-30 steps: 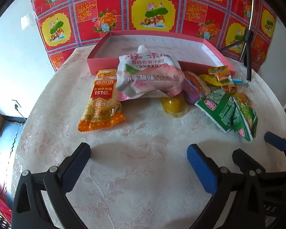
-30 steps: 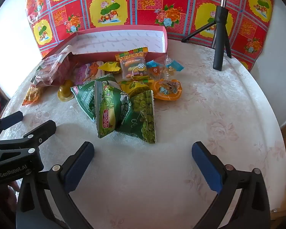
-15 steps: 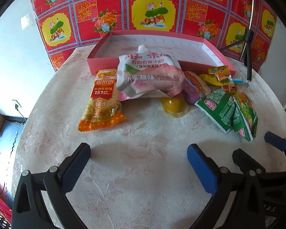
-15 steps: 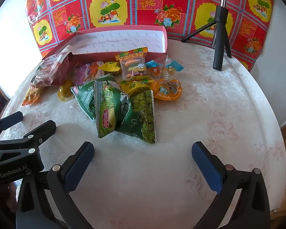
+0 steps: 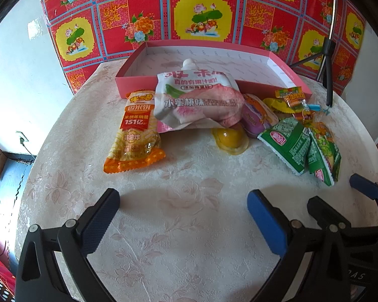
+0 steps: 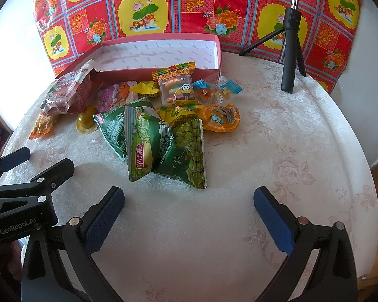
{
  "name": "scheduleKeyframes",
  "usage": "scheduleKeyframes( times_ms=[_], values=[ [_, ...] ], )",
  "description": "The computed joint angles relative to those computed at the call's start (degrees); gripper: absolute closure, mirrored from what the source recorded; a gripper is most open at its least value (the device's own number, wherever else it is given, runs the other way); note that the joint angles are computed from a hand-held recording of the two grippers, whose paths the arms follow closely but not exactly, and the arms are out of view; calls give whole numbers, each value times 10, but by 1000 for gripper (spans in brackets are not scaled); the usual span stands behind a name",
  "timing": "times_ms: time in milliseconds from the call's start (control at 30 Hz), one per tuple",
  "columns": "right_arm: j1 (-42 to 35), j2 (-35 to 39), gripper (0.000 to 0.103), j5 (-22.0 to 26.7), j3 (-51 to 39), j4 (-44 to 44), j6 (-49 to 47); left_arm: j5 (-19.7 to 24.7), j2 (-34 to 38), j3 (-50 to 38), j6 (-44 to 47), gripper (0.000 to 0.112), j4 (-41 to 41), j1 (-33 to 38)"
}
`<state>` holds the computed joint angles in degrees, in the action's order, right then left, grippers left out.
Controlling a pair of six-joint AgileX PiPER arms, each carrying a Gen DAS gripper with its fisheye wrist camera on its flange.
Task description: Organize snacks
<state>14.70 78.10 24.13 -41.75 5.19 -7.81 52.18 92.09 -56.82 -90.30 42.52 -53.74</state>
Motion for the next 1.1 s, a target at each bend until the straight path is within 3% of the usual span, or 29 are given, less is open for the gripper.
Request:
scheduleKeyframes(
  times_ms=[1100],
  values=[
    [-2, -4, 0, -6, 6, 7, -6, 0, 0, -1, 5, 10, -6, 2]
  ],
)
